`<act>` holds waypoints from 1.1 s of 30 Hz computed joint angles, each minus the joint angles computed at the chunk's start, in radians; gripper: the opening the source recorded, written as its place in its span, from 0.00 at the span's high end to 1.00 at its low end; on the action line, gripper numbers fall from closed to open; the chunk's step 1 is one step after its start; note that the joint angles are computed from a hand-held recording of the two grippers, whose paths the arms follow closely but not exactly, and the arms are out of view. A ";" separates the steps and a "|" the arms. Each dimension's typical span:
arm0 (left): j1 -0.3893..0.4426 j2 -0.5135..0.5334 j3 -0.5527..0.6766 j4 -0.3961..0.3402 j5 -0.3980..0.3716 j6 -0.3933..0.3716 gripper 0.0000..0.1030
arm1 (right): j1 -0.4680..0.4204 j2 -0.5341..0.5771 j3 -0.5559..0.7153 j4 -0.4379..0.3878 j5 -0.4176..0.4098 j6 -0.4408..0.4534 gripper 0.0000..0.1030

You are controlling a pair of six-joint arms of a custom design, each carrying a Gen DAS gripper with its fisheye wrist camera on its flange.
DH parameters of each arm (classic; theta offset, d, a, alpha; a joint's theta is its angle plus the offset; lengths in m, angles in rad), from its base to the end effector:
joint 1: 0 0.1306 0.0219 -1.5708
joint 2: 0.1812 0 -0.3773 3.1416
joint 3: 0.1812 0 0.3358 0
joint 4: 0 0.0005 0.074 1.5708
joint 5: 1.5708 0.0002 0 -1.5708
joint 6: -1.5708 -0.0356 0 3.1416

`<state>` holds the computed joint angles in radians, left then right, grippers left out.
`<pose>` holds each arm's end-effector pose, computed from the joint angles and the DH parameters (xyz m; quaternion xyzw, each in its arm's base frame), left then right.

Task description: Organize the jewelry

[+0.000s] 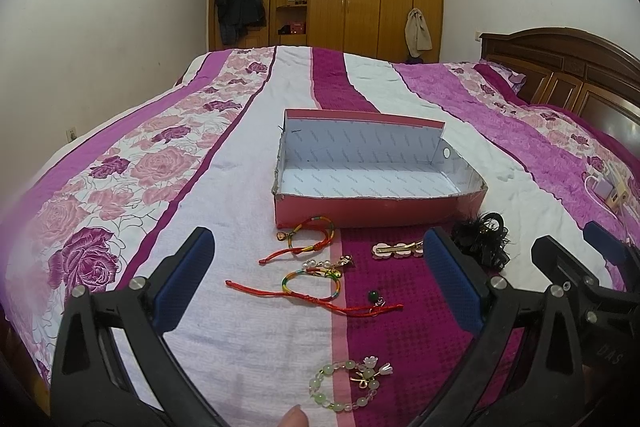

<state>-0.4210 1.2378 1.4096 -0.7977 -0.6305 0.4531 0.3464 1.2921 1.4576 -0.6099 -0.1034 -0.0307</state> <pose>0.3542 -0.1361 0.5006 -0.1547 0.8442 0.0670 0.5088 0.3893 0.1439 0.5142 -0.1600 0.8296 0.1429 0.5155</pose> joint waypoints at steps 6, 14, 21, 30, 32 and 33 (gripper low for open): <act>0.002 -0.010 -0.010 0.002 0.003 0.000 0.05 | 0.000 -0.001 -0.001 0.001 0.000 0.001 0.00; 0.004 -0.011 -0.008 0.000 0.003 0.000 0.05 | -0.001 -0.002 -0.003 0.001 0.000 0.001 0.00; 0.004 -0.011 -0.009 0.001 0.004 0.000 0.05 | -0.001 -0.002 -0.003 0.002 -0.001 0.001 0.00; 0.003 -0.012 -0.011 0.001 0.002 0.000 0.05 | -0.002 -0.003 -0.005 0.003 -0.003 0.002 0.00; 0.003 -0.012 -0.010 0.000 0.002 0.000 0.05 | -0.004 -0.003 -0.004 0.002 -0.004 0.003 0.00; 0.003 -0.012 -0.010 0.002 0.003 -0.001 0.05 | -0.006 -0.002 -0.004 0.002 -0.006 0.003 0.00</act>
